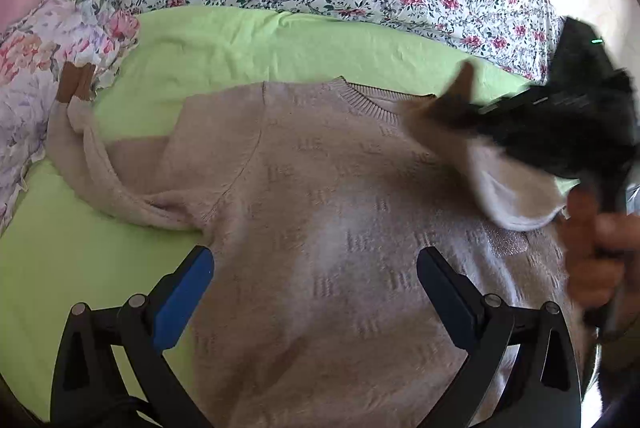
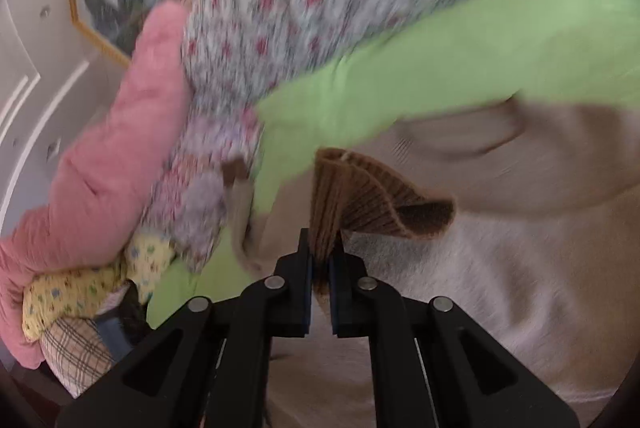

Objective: Fold small clothes

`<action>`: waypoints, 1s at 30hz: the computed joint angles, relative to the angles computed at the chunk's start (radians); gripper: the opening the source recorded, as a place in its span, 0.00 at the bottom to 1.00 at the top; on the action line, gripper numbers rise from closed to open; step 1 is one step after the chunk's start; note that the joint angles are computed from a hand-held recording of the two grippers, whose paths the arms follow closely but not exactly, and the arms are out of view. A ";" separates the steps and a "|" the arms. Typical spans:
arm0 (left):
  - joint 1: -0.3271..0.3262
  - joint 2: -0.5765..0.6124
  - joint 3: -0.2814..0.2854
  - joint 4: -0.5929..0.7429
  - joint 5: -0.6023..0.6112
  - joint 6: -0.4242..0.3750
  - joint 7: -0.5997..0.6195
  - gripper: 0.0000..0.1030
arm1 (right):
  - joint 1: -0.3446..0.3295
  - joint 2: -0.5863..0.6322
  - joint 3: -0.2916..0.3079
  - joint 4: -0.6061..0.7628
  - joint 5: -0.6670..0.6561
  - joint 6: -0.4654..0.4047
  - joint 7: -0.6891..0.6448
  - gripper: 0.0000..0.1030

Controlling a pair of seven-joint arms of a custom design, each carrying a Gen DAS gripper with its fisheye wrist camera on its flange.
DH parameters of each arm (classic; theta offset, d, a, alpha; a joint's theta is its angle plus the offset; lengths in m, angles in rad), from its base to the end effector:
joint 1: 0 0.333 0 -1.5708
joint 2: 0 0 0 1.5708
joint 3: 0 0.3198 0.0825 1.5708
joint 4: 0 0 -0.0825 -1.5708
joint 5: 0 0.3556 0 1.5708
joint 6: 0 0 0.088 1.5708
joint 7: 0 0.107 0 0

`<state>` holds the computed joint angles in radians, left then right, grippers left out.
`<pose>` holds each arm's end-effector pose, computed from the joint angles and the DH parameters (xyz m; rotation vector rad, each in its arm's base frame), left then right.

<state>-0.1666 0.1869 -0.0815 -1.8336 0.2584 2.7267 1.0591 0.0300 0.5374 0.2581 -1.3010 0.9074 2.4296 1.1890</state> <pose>0.6116 -0.1608 0.5267 -1.9025 1.7699 -0.7870 0.7120 0.1611 0.5219 -1.5322 1.4510 0.2254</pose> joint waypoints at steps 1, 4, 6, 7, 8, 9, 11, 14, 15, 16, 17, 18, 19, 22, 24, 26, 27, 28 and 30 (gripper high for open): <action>0.011 0.002 -0.008 -0.002 -0.029 0.003 0.024 0.99 | 0.014 0.039 -0.005 0.047 -0.025 -0.024 0.024 0.07; 0.028 0.028 -0.022 0.024 -0.104 -0.005 0.083 0.99 | 0.051 0.106 -0.016 0.116 -0.111 -0.075 0.085 0.11; 0.034 0.057 -0.029 0.060 -0.150 -0.020 0.118 0.99 | 0.066 0.132 -0.027 0.139 -0.165 -0.094 0.154 0.11; 0.040 0.075 -0.038 0.082 -0.187 -0.028 0.146 0.99 | 0.052 0.123 -0.015 0.117 -0.157 -0.094 0.156 0.11; 0.049 0.099 -0.051 0.112 -0.231 -0.039 0.182 0.99 | 0.033 0.103 -0.003 0.081 -0.140 -0.095 0.156 0.11; 0.050 0.120 -0.056 0.141 -0.259 -0.054 0.203 0.99 | 0.014 0.083 0.008 0.049 -0.115 -0.092 0.150 0.11; 0.054 0.178 -0.071 0.223 -0.319 -0.095 0.249 0.99 | -0.015 0.039 0.028 -0.008 -0.054 -0.068 0.113 0.11; 0.029 0.253 -0.062 0.333 -0.340 -0.146 0.266 0.99 | -0.050 -0.058 0.028 -0.120 0.049 -0.019 0.034 0.12; 0.014 0.282 -0.052 0.376 -0.330 -0.168 0.261 0.99 | -0.061 -0.091 0.025 -0.162 0.093 0.000 -0.006 0.14; -0.001 0.312 -0.044 0.420 -0.319 -0.192 0.256 0.99 | -0.064 -0.119 0.018 -0.192 0.128 0.016 -0.030 0.16; -0.017 0.332 -0.031 0.452 -0.301 -0.213 0.242 0.99 | -0.066 -0.153 0.005 -0.231 0.157 0.037 -0.047 0.22; -0.045 0.368 -0.001 0.509 -0.260 -0.252 0.206 0.98 | -0.064 -0.181 -0.009 -0.260 0.181 0.059 -0.061 0.27; -0.057 0.386 0.012 0.534 -0.238 -0.265 0.186 0.96 | -0.067 -0.214 -0.020 -0.299 0.221 0.087 -0.094 0.30; -0.045 0.453 0.008 0.619 -0.241 -0.290 0.163 0.62 | -0.050 -0.301 -0.069 -0.410 0.287 0.198 -0.131 0.36; -0.021 0.472 -0.010 0.642 -0.273 -0.286 0.175 0.09 | -0.035 -0.348 -0.106 -0.476 0.311 0.258 -0.127 0.36; 0.003 0.424 -0.026 0.576 -0.305 -0.242 0.192 0.06 | -0.024 -0.393 -0.143 -0.536 0.329 0.295 -0.120 0.36; 0.013 0.385 -0.031 0.514 -0.320 -0.184 0.201 0.06 | -0.014 -0.414 -0.164 -0.566 0.315 0.320 -0.104 0.36; 0.020 0.339 -0.030 0.437 -0.329 -0.114 0.209 0.07 | -0.001 -0.431 -0.184 -0.593 0.266 0.352 -0.068 0.36; 0.016 0.313 -0.005 0.384 -0.319 -0.099 0.193 0.06 | 0.020 -0.451 -0.228 -0.642 0.063 0.410 0.100 0.37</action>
